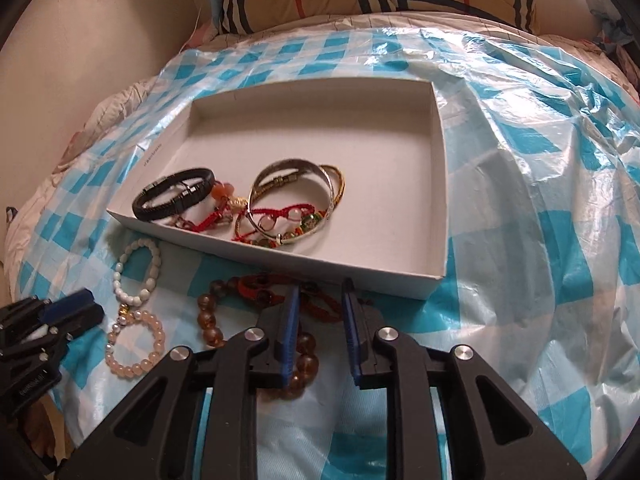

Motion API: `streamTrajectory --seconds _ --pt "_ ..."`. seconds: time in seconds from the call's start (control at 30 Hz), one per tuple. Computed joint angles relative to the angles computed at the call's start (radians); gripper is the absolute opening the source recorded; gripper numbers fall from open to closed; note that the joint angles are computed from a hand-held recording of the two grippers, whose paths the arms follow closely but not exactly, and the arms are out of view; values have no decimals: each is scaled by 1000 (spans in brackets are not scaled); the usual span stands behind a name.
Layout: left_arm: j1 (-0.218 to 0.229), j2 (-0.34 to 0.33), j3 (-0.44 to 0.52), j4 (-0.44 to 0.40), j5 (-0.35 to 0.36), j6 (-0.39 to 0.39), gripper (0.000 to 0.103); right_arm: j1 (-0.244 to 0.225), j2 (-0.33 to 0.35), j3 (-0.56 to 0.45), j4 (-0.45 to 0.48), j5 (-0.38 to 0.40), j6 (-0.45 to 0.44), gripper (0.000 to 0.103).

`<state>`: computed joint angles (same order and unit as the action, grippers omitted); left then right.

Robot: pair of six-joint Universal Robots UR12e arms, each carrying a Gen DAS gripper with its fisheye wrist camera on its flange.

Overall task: Organize jewelry
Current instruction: 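Grasp the white bead bracelet with the left tool while the right grasps the red cord bracelet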

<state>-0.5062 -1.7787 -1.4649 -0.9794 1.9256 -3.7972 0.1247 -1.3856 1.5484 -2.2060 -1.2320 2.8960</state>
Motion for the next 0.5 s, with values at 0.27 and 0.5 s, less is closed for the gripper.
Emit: streamTrajectory --seconds 0.27,0.5 --pt "40 -61 63 -78 -3 31 39 -21 -31 27 54 18 -37 9" --pt "41 -25 23 -21 -152 86 13 -66 -84 66 65 97 -24 8"
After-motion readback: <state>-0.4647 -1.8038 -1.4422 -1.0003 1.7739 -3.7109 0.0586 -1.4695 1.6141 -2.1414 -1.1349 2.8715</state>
